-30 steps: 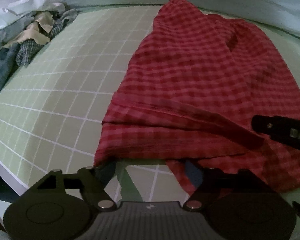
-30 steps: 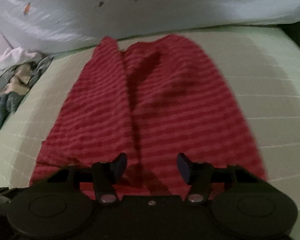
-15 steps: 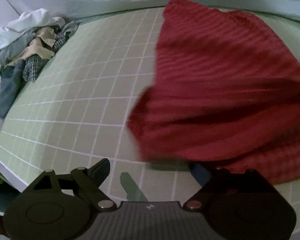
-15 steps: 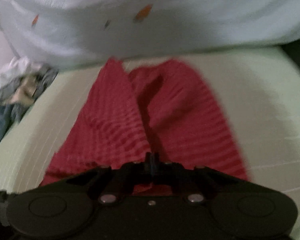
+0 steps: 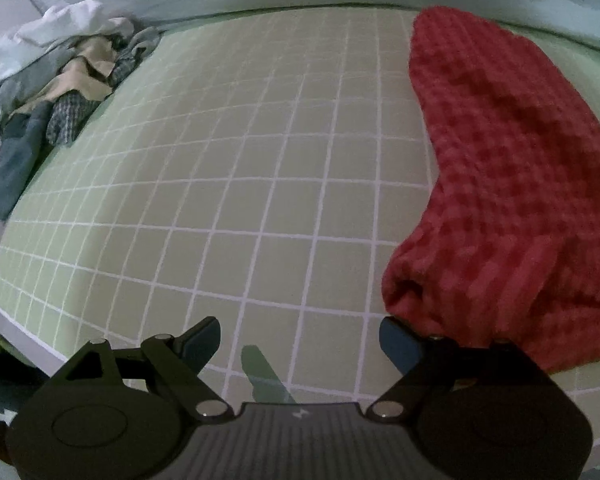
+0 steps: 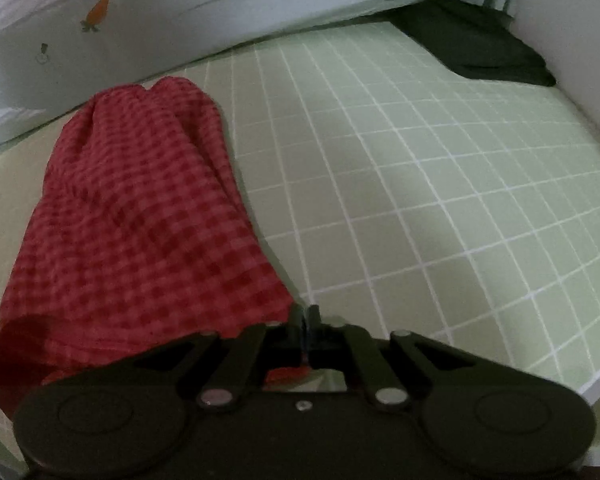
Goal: Fold clothes
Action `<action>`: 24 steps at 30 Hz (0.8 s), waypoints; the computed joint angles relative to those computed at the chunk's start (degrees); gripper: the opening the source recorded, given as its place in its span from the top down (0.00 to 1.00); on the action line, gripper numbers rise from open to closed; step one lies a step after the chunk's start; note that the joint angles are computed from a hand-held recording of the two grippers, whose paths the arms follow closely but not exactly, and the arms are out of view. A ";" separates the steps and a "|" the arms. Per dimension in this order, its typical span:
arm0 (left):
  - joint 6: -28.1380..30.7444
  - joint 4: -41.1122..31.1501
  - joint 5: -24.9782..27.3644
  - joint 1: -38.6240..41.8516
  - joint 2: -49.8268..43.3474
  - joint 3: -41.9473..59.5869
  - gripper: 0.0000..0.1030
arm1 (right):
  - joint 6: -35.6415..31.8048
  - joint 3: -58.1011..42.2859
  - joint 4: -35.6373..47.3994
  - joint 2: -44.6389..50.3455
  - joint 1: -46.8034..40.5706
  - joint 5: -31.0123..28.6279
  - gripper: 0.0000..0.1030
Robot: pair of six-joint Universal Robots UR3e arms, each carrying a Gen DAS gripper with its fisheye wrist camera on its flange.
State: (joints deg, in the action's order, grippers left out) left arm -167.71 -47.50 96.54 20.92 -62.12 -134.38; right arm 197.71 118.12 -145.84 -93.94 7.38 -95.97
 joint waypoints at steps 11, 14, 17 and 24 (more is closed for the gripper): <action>-9.00 -4.75 -4.63 0.59 -0.33 8.61 0.16 | -1.80 -0.94 -1.45 -0.74 0.93 1.09 0.64; -11.95 -1.62 -3.75 -3.34 -6.04 11.58 0.16 | -2.25 -0.79 -1.13 -1.01 0.50 1.44 0.61; -13.73 -0.13 -3.42 -6.84 -9.93 13.38 0.16 | -3.15 0.09 -0.47 -2.14 0.03 1.79 0.60; -11.98 -3.18 1.96 -12.11 -13.57 13.04 0.16 | -3.84 3.35 1.17 -5.59 -0.79 2.15 0.56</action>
